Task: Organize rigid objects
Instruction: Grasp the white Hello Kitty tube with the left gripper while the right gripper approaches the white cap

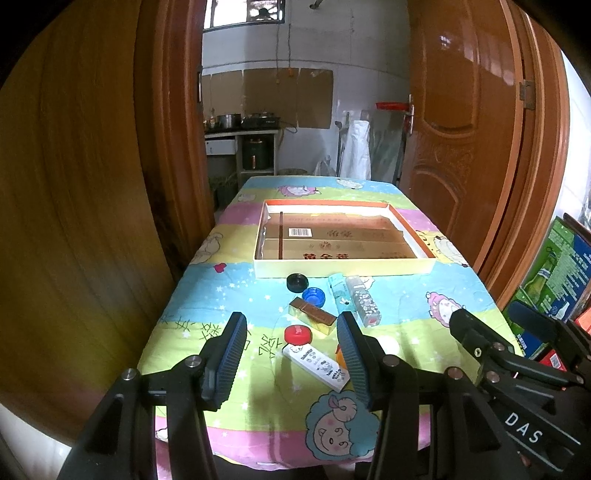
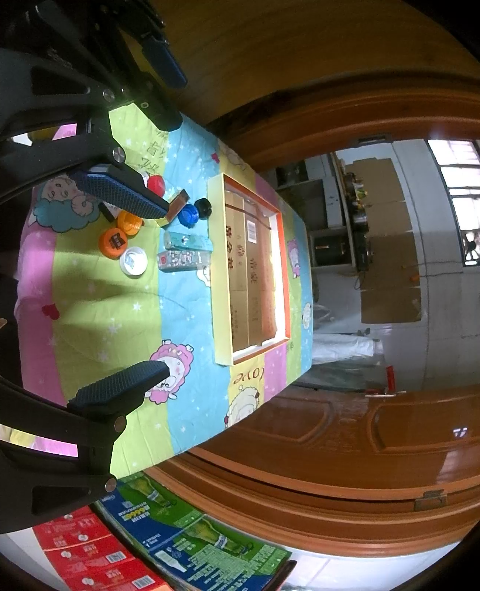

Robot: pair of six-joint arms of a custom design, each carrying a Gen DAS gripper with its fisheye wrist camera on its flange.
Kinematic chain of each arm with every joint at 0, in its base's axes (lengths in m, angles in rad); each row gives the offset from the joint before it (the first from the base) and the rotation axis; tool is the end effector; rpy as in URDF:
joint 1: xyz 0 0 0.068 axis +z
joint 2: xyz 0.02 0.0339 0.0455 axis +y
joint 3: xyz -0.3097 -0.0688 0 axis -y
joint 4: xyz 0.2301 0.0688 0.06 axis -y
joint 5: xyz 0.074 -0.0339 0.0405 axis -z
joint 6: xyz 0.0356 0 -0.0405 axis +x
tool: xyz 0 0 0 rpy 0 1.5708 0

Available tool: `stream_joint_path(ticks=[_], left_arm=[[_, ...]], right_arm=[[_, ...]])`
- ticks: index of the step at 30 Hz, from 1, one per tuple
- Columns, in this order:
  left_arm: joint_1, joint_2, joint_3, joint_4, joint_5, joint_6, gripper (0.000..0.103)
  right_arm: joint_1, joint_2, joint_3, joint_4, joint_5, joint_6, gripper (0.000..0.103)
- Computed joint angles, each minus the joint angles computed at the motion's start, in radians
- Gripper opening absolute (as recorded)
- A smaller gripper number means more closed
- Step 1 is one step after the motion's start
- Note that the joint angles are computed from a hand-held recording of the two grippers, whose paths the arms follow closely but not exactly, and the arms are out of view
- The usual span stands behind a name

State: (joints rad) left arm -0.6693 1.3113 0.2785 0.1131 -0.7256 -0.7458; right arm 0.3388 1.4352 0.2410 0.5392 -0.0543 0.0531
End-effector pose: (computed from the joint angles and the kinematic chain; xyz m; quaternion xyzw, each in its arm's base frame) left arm 0.1487 -0.0875 0.1659 -0.1473 0.8808 0.0612 0.4458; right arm 0.1931 0.0701 0.1617 -0.1395 0.8858 0.1099 0.4287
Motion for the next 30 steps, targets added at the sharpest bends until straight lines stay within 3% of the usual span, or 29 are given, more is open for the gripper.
stream_joint_path(ticks=[6, 18, 25, 30], left_arm=[[0.073, 0.032, -0.036, 0.087, 0.059, 0.029, 0.051], [0.294, 0.347, -0.141, 0.563, 0.301, 0.156, 0.051], [0.355, 0.477, -0.107, 0.652, 0.406, 0.162, 0.051], [0.365, 0.536, -0.060, 0.649, 0.416, 0.131, 0.051]], right_arm=[[-0.003, 0.064, 0.000, 0.048, 0.003, -0.002, 0.081], [-0.015, 0.376, 0.009, 0.297, -0.052, -0.030, 0.081], [-0.063, 0.482, 0.043, 0.373, -0.106, -0.019, 0.081], [-0.106, 0.519, 0.061, 0.393, -0.135, -0.017, 0.081]])
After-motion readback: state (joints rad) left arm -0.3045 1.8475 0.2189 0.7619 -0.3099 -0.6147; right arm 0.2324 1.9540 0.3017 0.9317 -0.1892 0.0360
